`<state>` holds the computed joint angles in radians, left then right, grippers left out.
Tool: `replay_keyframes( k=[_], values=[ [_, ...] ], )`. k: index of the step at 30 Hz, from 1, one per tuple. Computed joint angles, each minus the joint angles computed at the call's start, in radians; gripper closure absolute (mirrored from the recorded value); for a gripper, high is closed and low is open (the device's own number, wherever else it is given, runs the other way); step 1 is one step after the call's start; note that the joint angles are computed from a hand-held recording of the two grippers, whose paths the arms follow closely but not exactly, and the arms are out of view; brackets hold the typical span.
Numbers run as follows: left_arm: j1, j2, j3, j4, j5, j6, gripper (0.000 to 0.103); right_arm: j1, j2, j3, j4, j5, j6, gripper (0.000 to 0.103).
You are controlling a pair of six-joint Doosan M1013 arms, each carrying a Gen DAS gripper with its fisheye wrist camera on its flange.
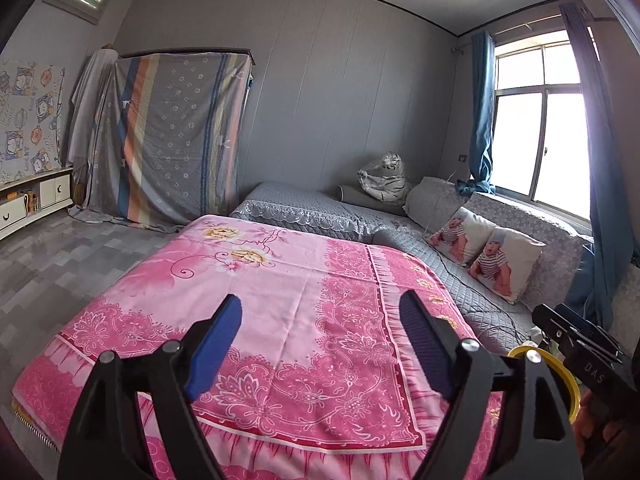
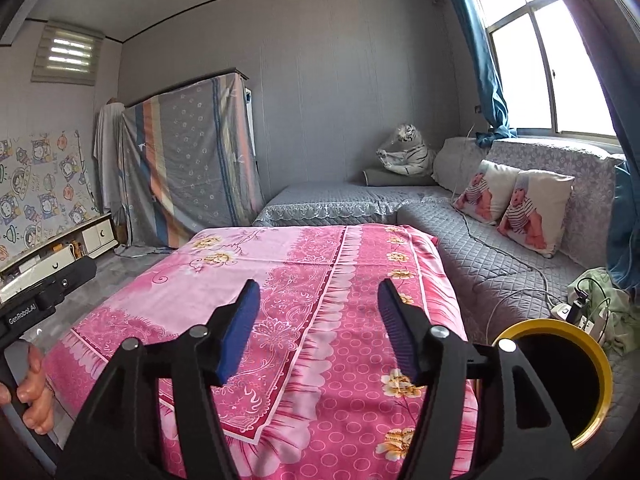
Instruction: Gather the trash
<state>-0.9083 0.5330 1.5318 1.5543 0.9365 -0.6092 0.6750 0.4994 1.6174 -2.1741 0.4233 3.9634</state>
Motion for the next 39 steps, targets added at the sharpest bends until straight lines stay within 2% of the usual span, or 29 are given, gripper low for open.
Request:
replay_keyframes(
  k=[2,5,8,11,14,21,39],
  values=[
    [-0.007,0.001,-0.001,0.003,0.030,-0.002,0.013,0.006,0.003,0.010,-0.006,0.050,0.033,0.016],
    [-0.015,0.000,0.003,0.036,0.064,-0.030,0.008,0.018,0.007,0.026,0.006,0.135,0.035,0.012],
    [-0.023,0.002,-0.004,0.045,0.103,-0.022,0.008,0.021,0.011,0.028,0.018,0.166,0.034,0.009],
    [-0.027,0.003,-0.012,0.045,0.121,-0.009,0.008,0.024,0.012,0.034,0.011,0.192,0.047,0.008],
    [-0.026,0.003,-0.017,0.040,0.111,0.004,0.008,0.019,0.009,0.039,-0.016,0.173,0.093,0.008],
    [-0.026,0.009,-0.031,0.025,0.120,0.032,0.008,0.025,0.009,0.050,-0.042,0.232,0.137,0.008],
    [-0.021,0.004,-0.022,0.048,0.070,0.007,0.008,0.017,0.007,0.047,-0.029,0.201,0.154,0.008]
  ],
)
